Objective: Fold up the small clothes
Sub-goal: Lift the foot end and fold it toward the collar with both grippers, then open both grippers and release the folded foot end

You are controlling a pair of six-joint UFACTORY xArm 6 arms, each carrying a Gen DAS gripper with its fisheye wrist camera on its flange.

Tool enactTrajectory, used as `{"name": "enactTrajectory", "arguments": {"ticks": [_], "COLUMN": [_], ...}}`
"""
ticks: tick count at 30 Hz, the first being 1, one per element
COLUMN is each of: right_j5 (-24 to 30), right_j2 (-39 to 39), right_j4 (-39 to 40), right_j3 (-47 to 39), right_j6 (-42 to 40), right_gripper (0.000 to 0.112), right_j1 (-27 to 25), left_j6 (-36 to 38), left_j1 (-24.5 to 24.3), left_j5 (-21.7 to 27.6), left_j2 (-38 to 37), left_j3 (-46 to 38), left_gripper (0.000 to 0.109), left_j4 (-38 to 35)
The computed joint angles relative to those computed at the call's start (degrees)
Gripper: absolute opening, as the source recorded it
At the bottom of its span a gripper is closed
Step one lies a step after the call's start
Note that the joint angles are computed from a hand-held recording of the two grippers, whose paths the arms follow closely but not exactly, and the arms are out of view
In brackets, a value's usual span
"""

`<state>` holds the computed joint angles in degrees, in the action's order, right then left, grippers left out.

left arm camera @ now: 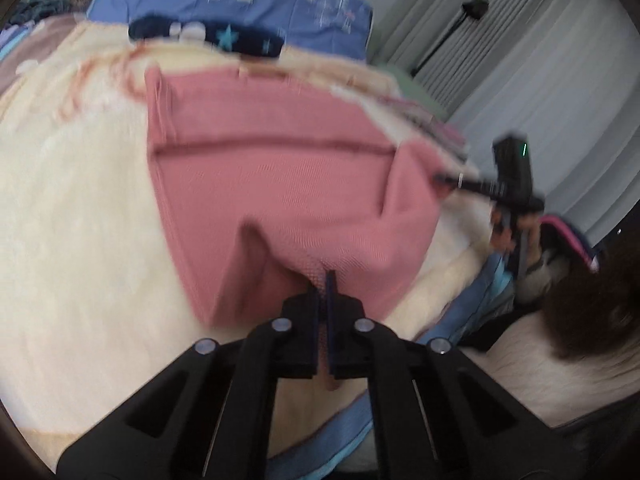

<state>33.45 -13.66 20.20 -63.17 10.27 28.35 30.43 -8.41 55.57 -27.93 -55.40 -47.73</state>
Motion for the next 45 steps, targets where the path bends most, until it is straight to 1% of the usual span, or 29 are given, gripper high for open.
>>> {"name": "enactTrajectory", "arguments": {"ticks": [1, 2, 5, 6, 7, 8, 10, 12, 13, 14, 15, 16, 19, 20, 23, 25, 27, 29, 30, 31, 33, 35, 36, 38, 40, 42, 43, 44, 45], "right_j5": [0.1, -0.5, -7.8, -10.3, -11.8, -12.8, -11.0, -4.8, -0.5, 2.3, 3.8, 4.0, 1.7, 2.2, 2.6, 2.9, 4.4, 7.0, 8.6, 9.6, 12.6, 14.5, 15.0, 16.7, 17.7, 17.1, 15.6, 14.3, 13.3], "right_j2": [-0.7, -0.9, 0.7, 2.2, 4.0, 7.3, 13.8, 22.9, 26.8, 28.8, 30.0, 30.3, 28.7, 28.3, 28.3, 28.1, 28.5, 28.9, 29.4, 29.7, 32.7, 36.9, 40.0, 45.9, 51.2, 52.3, 51.5, 50.5, 49.7], "right_j4": [-0.9, 0.4, 8.3, 9.1, 7.5, 3.4, -6.2, -6.9, -5.1, -4.2, -3.9, -3.2, -3.4, -3.9, -0.6, -1.9, -11.1, -21.5, -25.6, -27.8, -35.8, -41.8, -43.0, -44.7, -39.4, -30.4, -24.8, -21.6, -18.8], "right_j3": [0.3, 0.0, -2.7, -4.8, -7.0, -10.8, -18.5, -28.9, -33.4, -35.6, -36.6, -36.0, -31.9, -31.3, -31.6, -31.9, -33.0, -34.0, -34.6, -34.9, -37.7, -42.7, -47.0, -56.4, -65.9, -68.1, -66.7, -64.8, -63.2], "right_j6": [0.0, -0.8, -4.9, -4.0, -1.5, 2.1, 10.1, 12.1, 12.2, 12.4, 12.9, 12.6, 10.3, 10.4, 7.2, 5.3, 6.9, 5.9, 4.3, 2.8, 0.4, 3.0, 4.4, 9.6, 15.0, 17.2, 16.7, 14.9, 12.7], "right_gripper": [0.006, 0.006, 0.005, 0.005, 0.005, 0.005, 0.007, 0.012, 0.017, 0.018, 0.018, 0.019, 0.019, 0.019, 0.019, 0.019, 0.020, 0.030, 0.042, 0.047, 0.047, 0.047, 0.047, 0.047, 0.047, 0.047, 0.047, 0.047, 0.047], "right_j1": [0.2, 0.3, -0.1, -0.6, -1.2, -2.5, -4.5, -6.6, -7.5, -7.9, -8.2, -8.4, -8.4, -8.7, -9.3, -8.9, -7.6, -5.9, -4.8, -4.1, -1.9, -1.3, -1.7, -3.1, -6.0, -8.7, -10.0, -10.6, -11.2], "left_j6": [0.6, 1.2, 1.7, 1.0, 0.0, -2.6, -7.2, -15.5, -19.9, -23.7, -26.8, -28.6, -23.8, -23.1, -17.8, -16.4, -15.1, -16.4, -18.5, -20.3, -25.9, -29.4, -30.3, -34.9, -38.6, -38.9, -38.0, -35.5, -33.7], "left_j1": [0.3, 0.7, 0.5, 0.3, 0.5, 0.7, 0.5, 0.5, 0.8, 1.2, 1.2, 1.2, 1.6, 1.8, 1.4, 0.1, -1.6, -3.8, -4.7, -5.5, -6.5, -6.6, -6.5, -5.6, -4.3, -2.5, -1.6, -0.6, -0.3], "left_j5": [-1.1, -2.3, -9.6, -11.4, -12.8, -14.9, -16.5, -17.2, -15.8, -13.8, -13.5, -14.5, -15.7, -15.2, -14.2, -15.2, -16.1, -17.2, -17.8, -18.3, -18.6, -18.4, -15.9, -14.2, -11.0, -7.1, -6.8, -7.0, -6.5], "left_j2": [0.5, 1.9, 8.5, 11.2, 14.5, 19.3, 27.3, 35.7, 39.1, 42.0, 43.3, 43.4, 41.5, 41.1, 38.7, 36.9, 34.8, 33.8, 33.8, 34.4, 37.6, 42.7, 46.4, 54.1, 60.8, 65.4, 65.8, 65.5, 65.3], "left_j3": [-1.0, -3.0, -10.5, -13.5, -17.0, -21.7, -29.5, -37.0, -40.0, -42.4, -42.9, -41.8, -38.3, -38.2, -36.7, -34.7, -31.9, -29.3, -28.7, -28.5, -30.9, -37.3, -43.3, -55.3, -67.3, -76.8, -78.0, -77.5, -77.0], "left_gripper": [0.003, 0.003, 0.003, 0.003, 0.003, 0.003, 0.003, 0.010, 0.024, 0.030, 0.042, 0.047, 0.052, 0.052, 0.053, 0.054, 0.057, 0.063, 0.065, 0.065, 0.067, 0.068, 0.068, 0.069, 0.068, 0.069, 0.072, 0.074, 0.074], "left_j4": [-1.4, -3.3, -5.6, -5.5, -5.4, -4.5, -1.7, 6.2, 10.0, 12.8, 15.5, 18.1, 15.8, 15.9, 15.7, 20.6, 27.6, 38.7, 44.7, 50.7, 62.4, 67.4, 67.6, 68.7, 66.6, 59.1, 55.2, 50.1, 47.3]}}
